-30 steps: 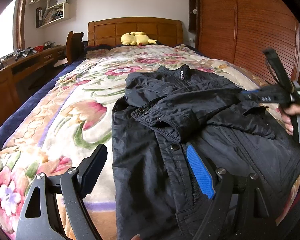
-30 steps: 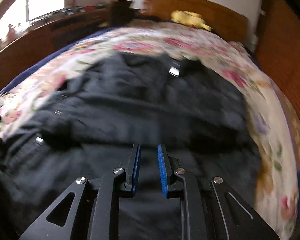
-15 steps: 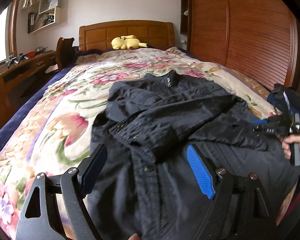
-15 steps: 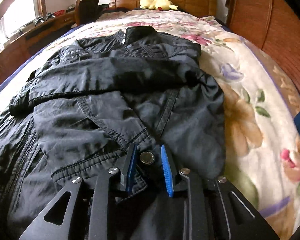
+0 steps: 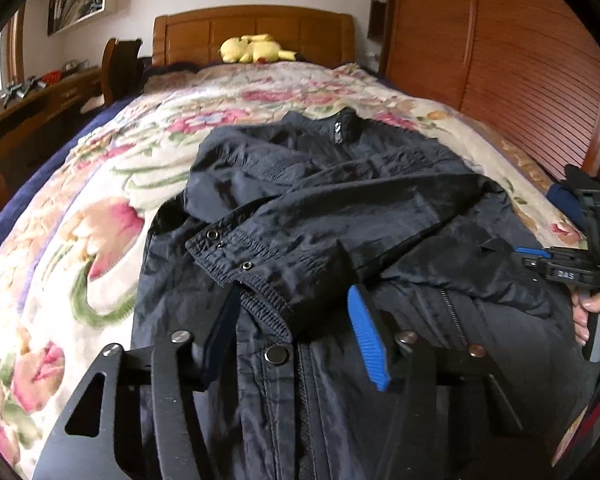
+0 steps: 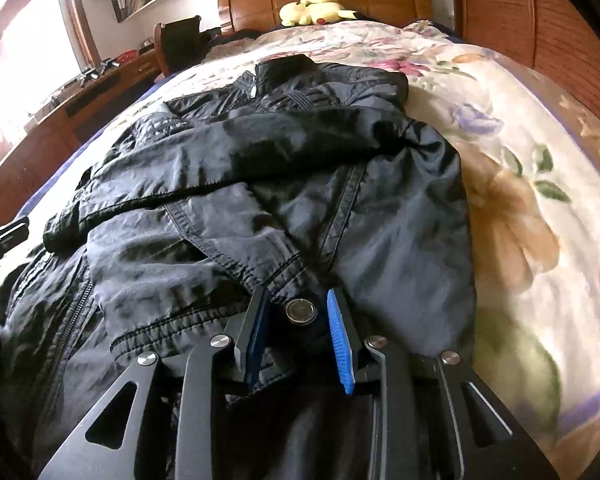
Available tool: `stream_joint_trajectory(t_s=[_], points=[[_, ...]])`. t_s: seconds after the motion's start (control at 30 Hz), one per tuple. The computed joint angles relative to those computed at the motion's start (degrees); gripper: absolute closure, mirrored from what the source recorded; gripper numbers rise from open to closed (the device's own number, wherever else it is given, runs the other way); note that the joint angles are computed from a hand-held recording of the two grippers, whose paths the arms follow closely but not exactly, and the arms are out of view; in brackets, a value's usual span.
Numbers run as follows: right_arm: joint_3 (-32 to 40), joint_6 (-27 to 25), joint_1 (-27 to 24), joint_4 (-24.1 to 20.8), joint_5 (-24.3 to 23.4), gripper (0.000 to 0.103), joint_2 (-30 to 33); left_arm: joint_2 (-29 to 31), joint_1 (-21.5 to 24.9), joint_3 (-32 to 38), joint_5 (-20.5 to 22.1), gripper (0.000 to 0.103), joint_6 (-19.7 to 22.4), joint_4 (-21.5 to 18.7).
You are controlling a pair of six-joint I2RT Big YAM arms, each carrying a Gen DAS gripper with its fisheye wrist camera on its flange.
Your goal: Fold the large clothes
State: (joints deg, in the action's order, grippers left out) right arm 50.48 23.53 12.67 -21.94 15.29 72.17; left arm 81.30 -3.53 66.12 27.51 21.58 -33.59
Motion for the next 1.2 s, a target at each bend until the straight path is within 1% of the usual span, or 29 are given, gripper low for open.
stream_joint_trajectory(t_s=[0.13, 0.23, 0.37, 0.47, 0.5, 0.53, 0.63, 0.73, 0.8, 0.9, 0.97, 1.03, 1.07, 1.13, 1.17, 1.2], points=[[-0.4, 0.5, -0.1, 0.1, -1.0, 0.071, -0.7, 1.6, -0.9, 1.1, -2.0, 0.057, -0.4, -1.5], [-0.4, 0.6, 0.1, -0.1, -0.7, 0.071, -0.8, 2.4, -1.6, 1.6, -3.3, 0.065, -0.3, -2.5], [-0.2, 0.8, 0.4, -0.4, -0.2, 0.071, -0.8, 3.4, -2.1, 2.4, -4.6, 0.067, 0.0, -4.0], [-0.2, 0.7, 0.6, -0.6, 0.2, 0.071, -0.8, 4.0, -2.3, 2.9, -5.4, 0.081, 0.1, -4.7], [-0.2, 0.7, 0.8, -0.6, 0.5, 0.071, -0.8, 3.7, -2.3, 2.7, -5.3, 0.091, 0.1, -4.4], [-0.3, 0.7, 0.9, -0.6, 0.6, 0.071, -0.9, 3.2, -2.2, 2.1, -4.8, 0.094, 0.0, -3.8], [-0.5, 0.8, 1.0, -0.2, 0.8, 0.071, -1.0, 0.8, -2.1, 0.5, -4.3, 0.097, 0.2, -2.0], [-0.6, 0.7, 1.0, -0.1, 0.8, 0.071, -1.0, -1.8, -1.6, -0.9, -2.7, 0.097, 0.5, -2.0], [-0.6, 0.6, 1.0, -0.1, 0.8, 0.071, -1.1, -3.4, -1.2, -1.5, -2.0, 0.097, 1.5, -2.8], [-0.2, 0.5, 1.2, -0.7, 1.4, 0.071, -0.8, -4.9, -0.3, -1.8, -0.6, 0.097, 3.5, -5.4], [0.1, 0.3, 1.4, -1.2, 1.9, 0.071, -0.6, -6.3, 1.0, -2.6, 0.3, 0.096, 4.5, -5.6], [0.8, 0.5, 1.9, -2.0, 2.9, 0.071, -0.2, -7.9, 3.0, -3.6, 2.0, 0.079, 5.8, -5.6], [1.1, 0.4, 2.0, -2.5, 3.1, 0.071, 0.1, -8.3, 4.1, -3.6, 3.0, 0.077, 6.4, -6.4], [2.0, 0.3, 2.4, -3.8, 3.7, 0.07, 0.5, -8.5, 6.1, -3.2, 5.3, 0.068, 7.7, -8.1], [2.5, 0.3, 2.6, -4.8, 4.1, 0.07, 0.6, -8.7, 7.4, -3.1, 6.6, 0.067, 8.4, -9.1], [3.0, 0.3, 2.8, -5.9, 4.4, 0.07, 0.6, -8.8, 8.0, -3.1, 6.9, 0.06, 8.8, -9.5]])
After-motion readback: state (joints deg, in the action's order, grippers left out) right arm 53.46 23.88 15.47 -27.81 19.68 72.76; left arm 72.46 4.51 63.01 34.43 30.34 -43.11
